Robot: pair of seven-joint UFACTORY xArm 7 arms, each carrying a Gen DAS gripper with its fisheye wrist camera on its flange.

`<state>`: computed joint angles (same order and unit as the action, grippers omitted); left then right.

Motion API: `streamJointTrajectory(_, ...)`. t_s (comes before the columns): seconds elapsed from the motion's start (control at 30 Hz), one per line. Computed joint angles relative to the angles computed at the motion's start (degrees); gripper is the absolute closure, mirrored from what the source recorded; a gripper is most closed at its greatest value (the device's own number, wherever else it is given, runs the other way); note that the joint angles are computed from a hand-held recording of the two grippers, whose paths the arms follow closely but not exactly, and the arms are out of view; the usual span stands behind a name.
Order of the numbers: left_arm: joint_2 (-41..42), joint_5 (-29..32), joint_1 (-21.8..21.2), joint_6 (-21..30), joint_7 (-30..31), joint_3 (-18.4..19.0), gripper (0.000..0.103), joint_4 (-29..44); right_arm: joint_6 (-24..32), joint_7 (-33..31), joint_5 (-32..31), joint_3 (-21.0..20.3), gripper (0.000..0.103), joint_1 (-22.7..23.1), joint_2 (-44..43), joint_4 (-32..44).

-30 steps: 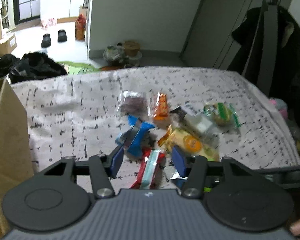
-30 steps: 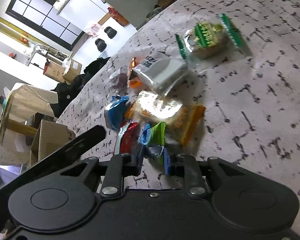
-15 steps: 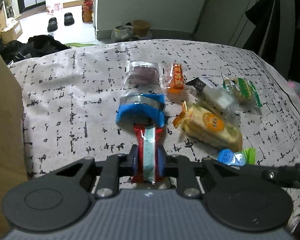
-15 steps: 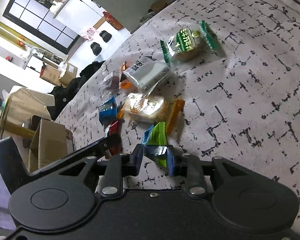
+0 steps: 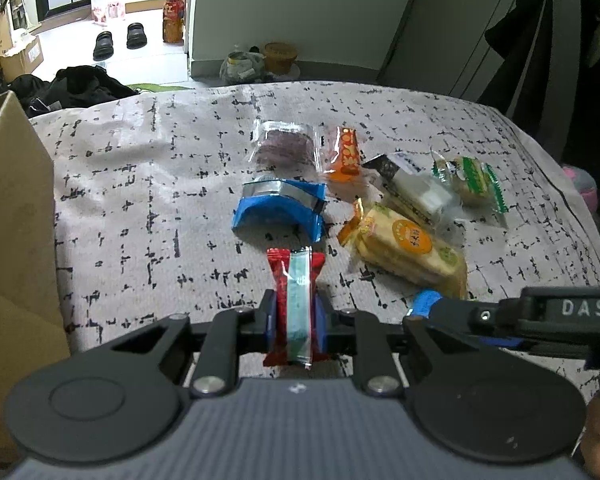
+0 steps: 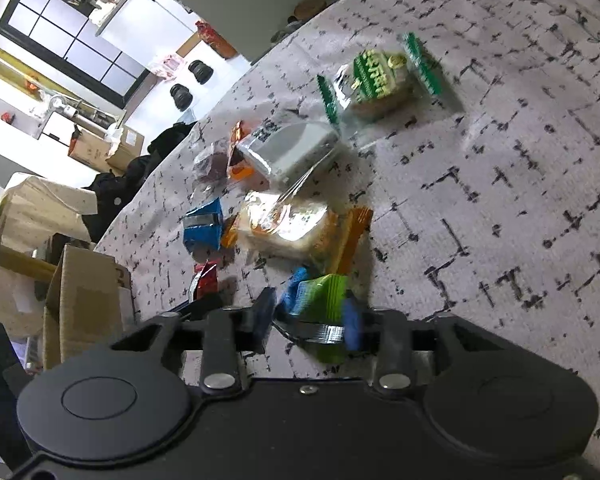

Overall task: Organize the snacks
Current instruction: 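Close the left tool on the red bar while the right tool grips the green packet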

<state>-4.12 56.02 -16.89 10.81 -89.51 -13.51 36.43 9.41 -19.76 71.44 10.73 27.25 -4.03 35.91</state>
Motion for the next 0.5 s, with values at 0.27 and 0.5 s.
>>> streamJointTrajectory(0.27, -6.5, 2.0, 2.8, -0.2, -3.6, -2.8, 0.085, -3.0, -1.3, 1.5, -2.4, -0.2, 0.077, 1.5, -3.0, -0.9)
streamJointTrajectory(0.5, -16.3, -4.6, 5.3, 0.1, -1.1, -5.3, 0.085, -8.2, -2.1, 0.1, -1.8, -1.1, 0.077, 4.5, -5.0, 0.2)
